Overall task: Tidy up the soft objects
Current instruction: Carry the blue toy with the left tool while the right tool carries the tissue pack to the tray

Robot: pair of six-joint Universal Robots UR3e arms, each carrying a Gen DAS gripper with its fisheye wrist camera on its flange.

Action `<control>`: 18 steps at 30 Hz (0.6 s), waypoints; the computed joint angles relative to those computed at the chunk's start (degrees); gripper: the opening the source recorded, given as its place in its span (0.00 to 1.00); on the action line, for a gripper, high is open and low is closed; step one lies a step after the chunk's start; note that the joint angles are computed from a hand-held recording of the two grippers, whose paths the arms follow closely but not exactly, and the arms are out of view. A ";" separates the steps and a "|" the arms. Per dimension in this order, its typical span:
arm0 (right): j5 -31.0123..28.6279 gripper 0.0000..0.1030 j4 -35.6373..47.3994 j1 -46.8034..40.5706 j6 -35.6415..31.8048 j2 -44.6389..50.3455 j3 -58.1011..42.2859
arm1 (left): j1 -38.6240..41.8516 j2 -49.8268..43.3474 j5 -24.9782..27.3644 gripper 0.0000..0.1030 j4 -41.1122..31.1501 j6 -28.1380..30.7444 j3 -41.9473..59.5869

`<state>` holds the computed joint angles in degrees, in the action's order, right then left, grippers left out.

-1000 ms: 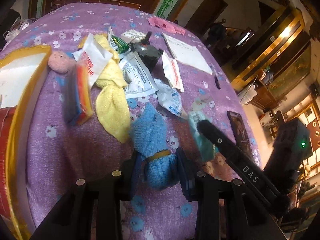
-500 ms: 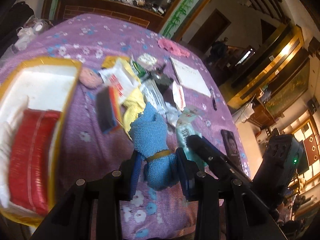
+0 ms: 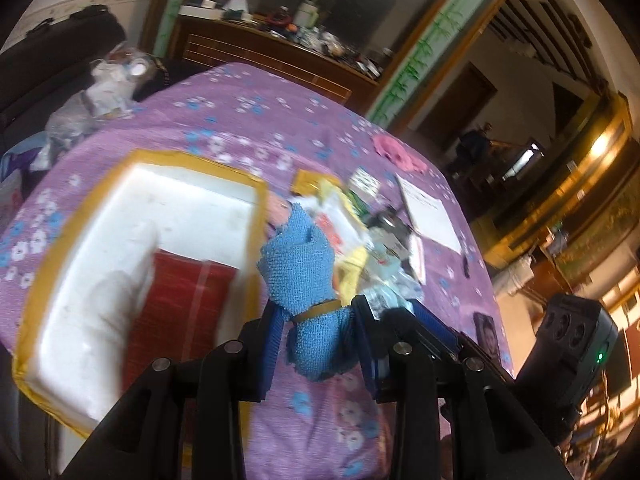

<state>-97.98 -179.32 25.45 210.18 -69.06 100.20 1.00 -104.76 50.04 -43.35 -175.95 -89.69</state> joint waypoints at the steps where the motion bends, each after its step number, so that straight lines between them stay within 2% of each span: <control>1: 0.24 0.37 0.46 0.14 -0.20 0.67 -1.01 | 0.90 -0.06 0.18 0.35 0.32 -0.19 -0.09; 10: 3.90 0.37 4.61 -0.74 -1.32 6.61 -10.66 | 6.66 -4.83 2.39 0.35 1.49 -1.48 3.89; 14: 5.68 0.37 8.98 -0.34 -2.93 12.09 -20.00 | 6.64 -8.16 3.84 0.35 0.35 -0.59 7.37; 18: 8.18 0.37 17.26 -0.42 -4.96 20.68 -34.72 | 5.59 -13.56 5.61 0.35 -0.48 -0.02 13.97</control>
